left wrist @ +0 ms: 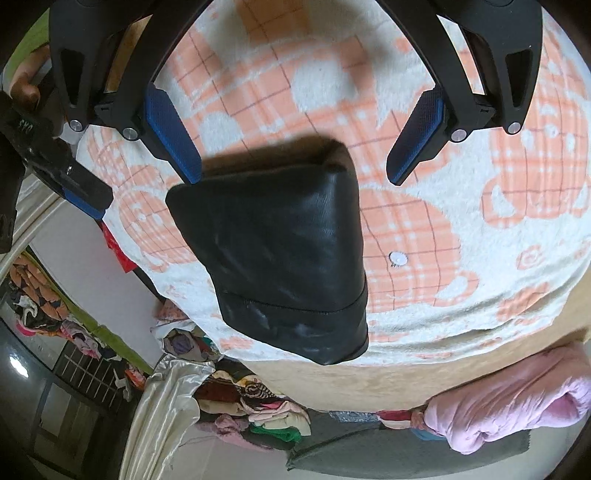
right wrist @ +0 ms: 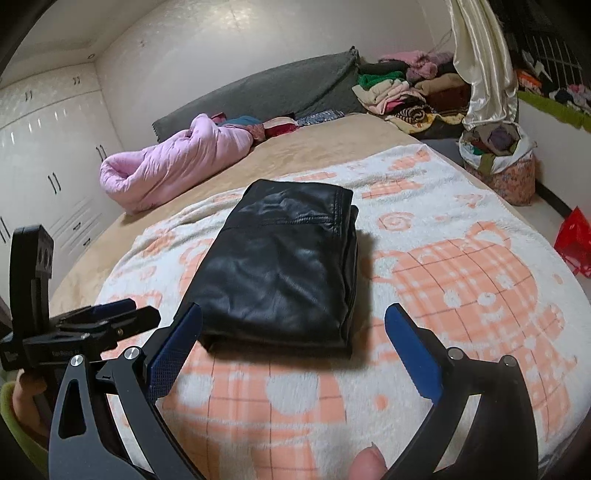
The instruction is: Fold large clothes
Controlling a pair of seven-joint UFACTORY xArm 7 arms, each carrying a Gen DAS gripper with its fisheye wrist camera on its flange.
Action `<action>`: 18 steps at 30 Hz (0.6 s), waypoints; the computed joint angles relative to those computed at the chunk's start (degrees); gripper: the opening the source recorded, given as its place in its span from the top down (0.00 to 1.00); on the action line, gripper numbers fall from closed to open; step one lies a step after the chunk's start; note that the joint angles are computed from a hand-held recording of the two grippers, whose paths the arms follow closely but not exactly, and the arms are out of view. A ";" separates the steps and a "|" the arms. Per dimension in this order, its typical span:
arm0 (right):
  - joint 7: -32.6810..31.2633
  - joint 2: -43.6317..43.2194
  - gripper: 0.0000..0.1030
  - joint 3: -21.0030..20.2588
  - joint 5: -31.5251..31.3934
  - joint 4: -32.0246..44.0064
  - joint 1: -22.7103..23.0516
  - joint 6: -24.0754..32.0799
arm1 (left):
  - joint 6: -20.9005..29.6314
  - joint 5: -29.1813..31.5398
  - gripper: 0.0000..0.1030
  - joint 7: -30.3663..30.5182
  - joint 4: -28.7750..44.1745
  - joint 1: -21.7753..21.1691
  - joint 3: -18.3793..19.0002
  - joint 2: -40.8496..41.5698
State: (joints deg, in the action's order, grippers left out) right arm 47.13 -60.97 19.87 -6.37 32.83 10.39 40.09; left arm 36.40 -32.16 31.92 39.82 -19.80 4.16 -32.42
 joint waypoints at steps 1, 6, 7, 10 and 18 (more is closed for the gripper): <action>0.14 -0.25 0.04 0.63 -0.20 0.03 0.03 0.55 | -0.08 0.11 0.09 -0.07 -0.48 0.19 -0.07 -0.51; 2.22 -2.33 0.04 3.67 -1.01 -0.60 0.50 2.24 | 0.11 1.37 0.09 0.31 -3.02 0.95 0.36 -3.22; 2.91 -2.96 0.04 4.45 -1.20 -0.86 0.59 2.47 | -0.14 1.81 0.09 0.27 -3.71 1.20 0.26 -3.90; 4.57 -4.66 0.04 6.28 -1.91 -1.38 0.88 3.84 | -1.44 2.71 0.09 -0.25 -6.19 1.57 0.17 -6.26; 8.65 -8.14 0.04 9.63 -2.21 -3.18 4.25 9.56 | -3.03 3.65 0.09 0.47 -11.77 0.27 2.58 -11.93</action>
